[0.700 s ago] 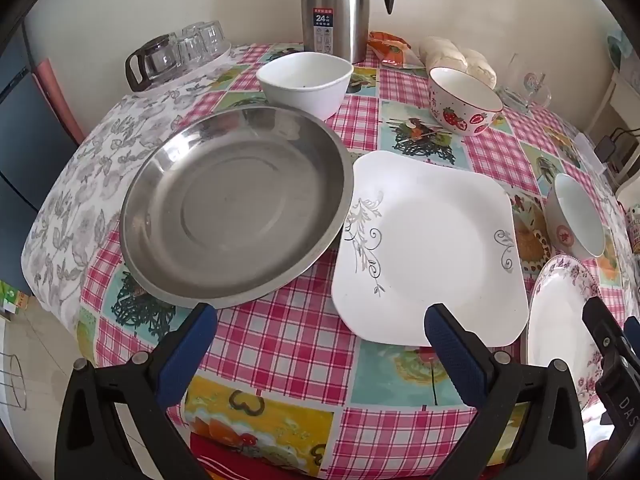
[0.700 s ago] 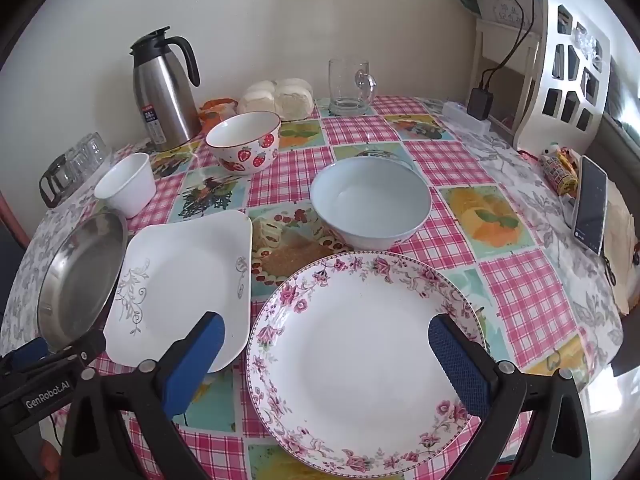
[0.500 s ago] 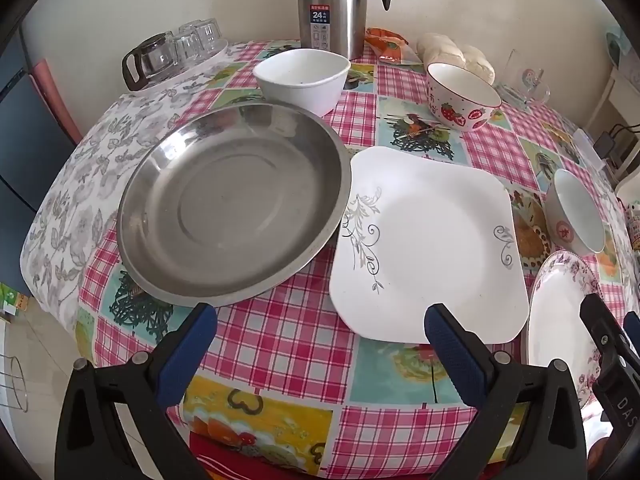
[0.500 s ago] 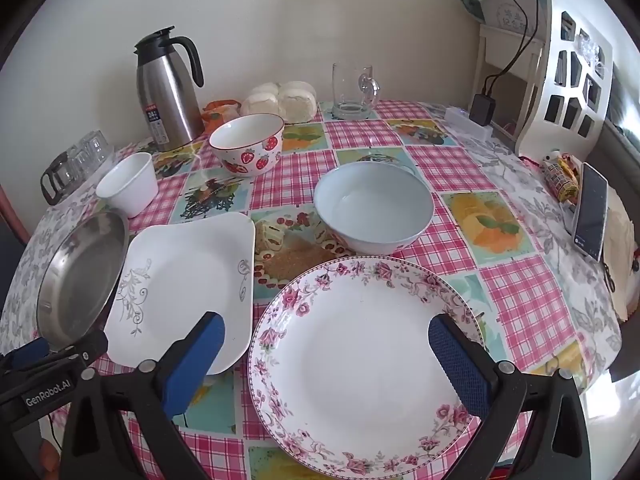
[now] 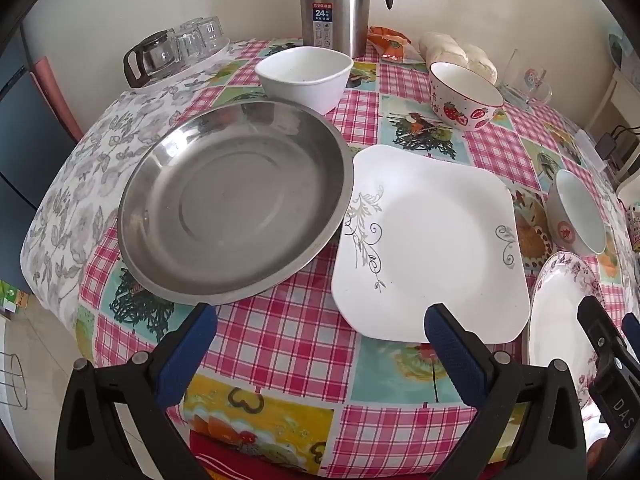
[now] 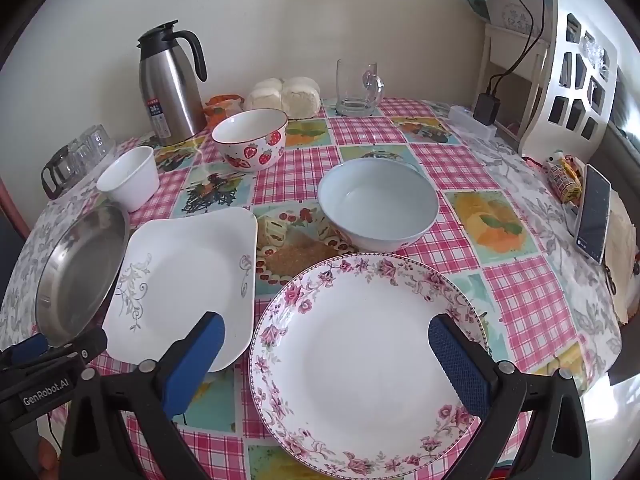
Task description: Organize plates and bowls
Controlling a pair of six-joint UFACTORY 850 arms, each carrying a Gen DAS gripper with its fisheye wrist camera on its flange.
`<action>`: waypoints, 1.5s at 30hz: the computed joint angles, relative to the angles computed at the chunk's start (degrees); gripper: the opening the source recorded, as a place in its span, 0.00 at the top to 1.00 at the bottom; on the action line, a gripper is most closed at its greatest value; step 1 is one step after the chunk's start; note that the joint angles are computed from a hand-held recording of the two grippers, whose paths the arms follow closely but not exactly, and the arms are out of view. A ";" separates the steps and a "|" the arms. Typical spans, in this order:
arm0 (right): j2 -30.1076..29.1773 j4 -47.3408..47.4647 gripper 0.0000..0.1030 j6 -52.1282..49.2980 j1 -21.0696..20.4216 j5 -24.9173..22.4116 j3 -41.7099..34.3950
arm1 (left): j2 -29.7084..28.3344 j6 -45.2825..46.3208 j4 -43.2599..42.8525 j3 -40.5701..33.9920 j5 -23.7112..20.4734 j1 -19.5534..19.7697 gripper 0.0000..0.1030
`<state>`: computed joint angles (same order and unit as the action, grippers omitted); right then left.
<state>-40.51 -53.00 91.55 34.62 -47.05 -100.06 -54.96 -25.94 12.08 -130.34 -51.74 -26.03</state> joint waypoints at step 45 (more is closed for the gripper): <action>-0.55 0.71 0.00 -0.79 0.03 -0.05 -0.45 | 0.56 -0.14 0.03 1.22 0.60 0.16 0.00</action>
<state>-41.06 -52.29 90.76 34.65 -47.11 -100.51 -54.40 -26.08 12.11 -129.12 -51.13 -25.87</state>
